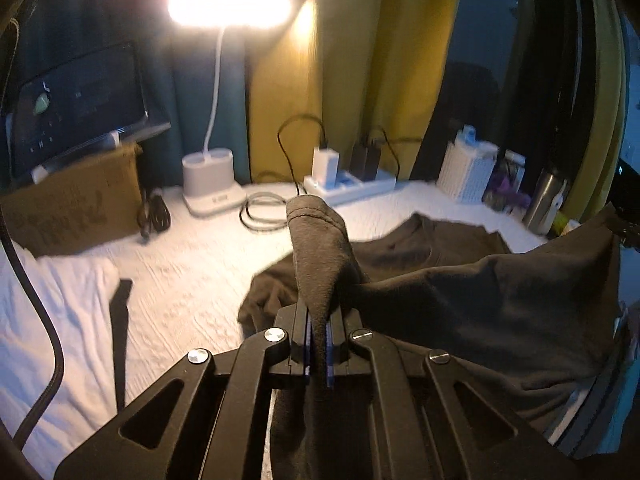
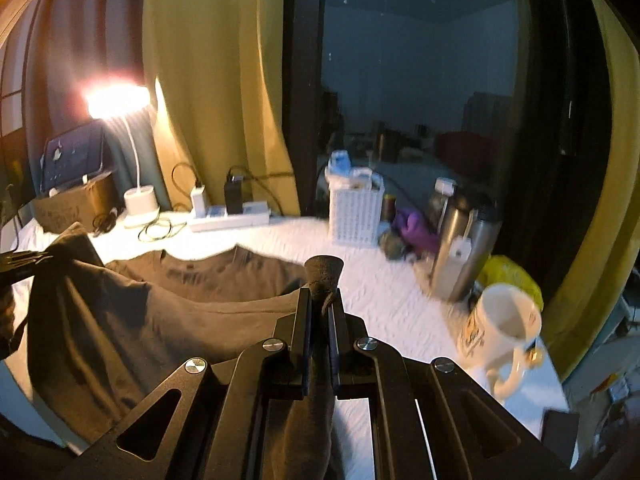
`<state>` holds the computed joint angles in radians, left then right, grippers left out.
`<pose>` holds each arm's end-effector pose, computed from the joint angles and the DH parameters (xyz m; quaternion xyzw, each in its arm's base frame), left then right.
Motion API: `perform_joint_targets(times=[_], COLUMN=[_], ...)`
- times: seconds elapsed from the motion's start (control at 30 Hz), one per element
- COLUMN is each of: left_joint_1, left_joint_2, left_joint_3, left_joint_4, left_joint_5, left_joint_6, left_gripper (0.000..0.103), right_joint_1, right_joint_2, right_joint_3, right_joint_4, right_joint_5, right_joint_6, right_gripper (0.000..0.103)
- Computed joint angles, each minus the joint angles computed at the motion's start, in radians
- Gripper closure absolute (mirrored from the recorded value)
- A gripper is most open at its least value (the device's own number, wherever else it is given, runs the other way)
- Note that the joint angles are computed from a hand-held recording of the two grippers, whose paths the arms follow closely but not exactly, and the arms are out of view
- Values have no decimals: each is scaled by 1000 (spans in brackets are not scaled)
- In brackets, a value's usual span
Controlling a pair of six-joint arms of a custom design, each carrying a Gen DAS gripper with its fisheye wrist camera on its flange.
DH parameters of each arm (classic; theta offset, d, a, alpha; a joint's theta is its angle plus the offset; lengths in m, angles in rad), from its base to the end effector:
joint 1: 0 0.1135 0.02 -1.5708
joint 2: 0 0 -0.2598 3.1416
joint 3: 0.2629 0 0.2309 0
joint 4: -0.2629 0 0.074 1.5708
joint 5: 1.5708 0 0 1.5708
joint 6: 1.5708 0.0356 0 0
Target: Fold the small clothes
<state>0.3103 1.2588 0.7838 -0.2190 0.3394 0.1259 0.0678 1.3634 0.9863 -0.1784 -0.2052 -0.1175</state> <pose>0.2404 0.0646 0.2433 -0.0108 0.8952 -0.0588 0.4416 0.2872 0.0268 0.2840 -0.1300 0.8610 0.0775 0.4856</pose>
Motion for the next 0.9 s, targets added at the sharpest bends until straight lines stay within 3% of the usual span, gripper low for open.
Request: perform_joint_targets(times=[0.5, 0.8, 0.9], left_joint_1=[-27, -42, -38], left_joint_2=[184, 307, 398], left_joint_3=[135, 144, 185], left_joint_4=[57, 193, 187], left_joint_5=[-88, -151, -165], left_joint_6=[-48, -111, -128], left_gripper=[100, 100, 99], right_joint_1=[7, 25, 33], right_joint_2=[380, 653, 774], right_joint_3=[360, 614, 736], right_joint_4=[42, 31, -10], right_joint_5=[-2, 16, 39], right_joint_6=[7, -8, -18], right_gripper=[96, 96, 96])
